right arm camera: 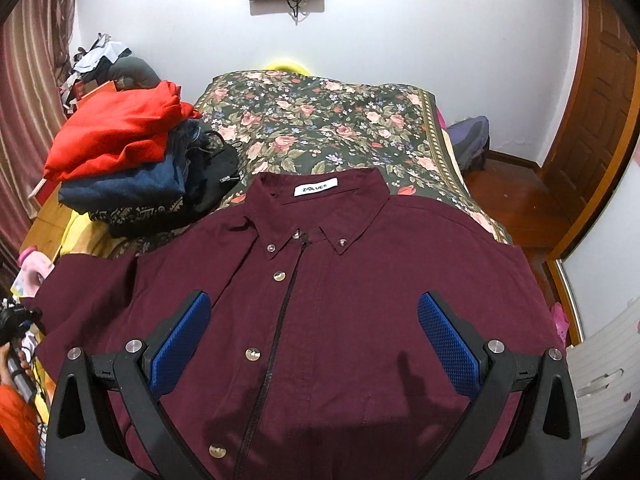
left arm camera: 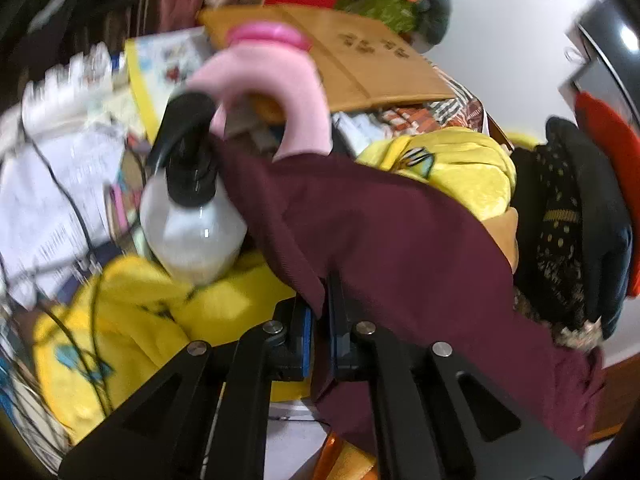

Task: Fold large clothes

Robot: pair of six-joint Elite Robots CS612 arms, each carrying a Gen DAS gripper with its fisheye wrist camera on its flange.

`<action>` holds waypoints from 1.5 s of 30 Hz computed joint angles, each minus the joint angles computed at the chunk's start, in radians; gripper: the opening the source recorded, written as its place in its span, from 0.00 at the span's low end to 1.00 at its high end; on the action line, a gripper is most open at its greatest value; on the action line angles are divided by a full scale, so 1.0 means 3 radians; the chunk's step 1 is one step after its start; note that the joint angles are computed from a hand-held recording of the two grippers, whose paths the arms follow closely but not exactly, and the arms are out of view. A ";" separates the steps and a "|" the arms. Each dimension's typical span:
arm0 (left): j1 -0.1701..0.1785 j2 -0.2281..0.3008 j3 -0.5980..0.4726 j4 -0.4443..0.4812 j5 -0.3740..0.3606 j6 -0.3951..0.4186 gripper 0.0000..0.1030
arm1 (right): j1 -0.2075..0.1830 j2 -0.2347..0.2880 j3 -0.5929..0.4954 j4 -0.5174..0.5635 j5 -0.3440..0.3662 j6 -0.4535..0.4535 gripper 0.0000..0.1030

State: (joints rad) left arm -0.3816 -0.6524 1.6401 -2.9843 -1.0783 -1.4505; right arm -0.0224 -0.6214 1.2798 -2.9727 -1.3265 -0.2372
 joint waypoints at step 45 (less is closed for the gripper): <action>-0.0786 0.1009 -0.2964 0.0777 -0.1275 0.3255 0.02 | -0.0331 -0.0089 0.0322 -0.0479 0.0369 0.0034 1.00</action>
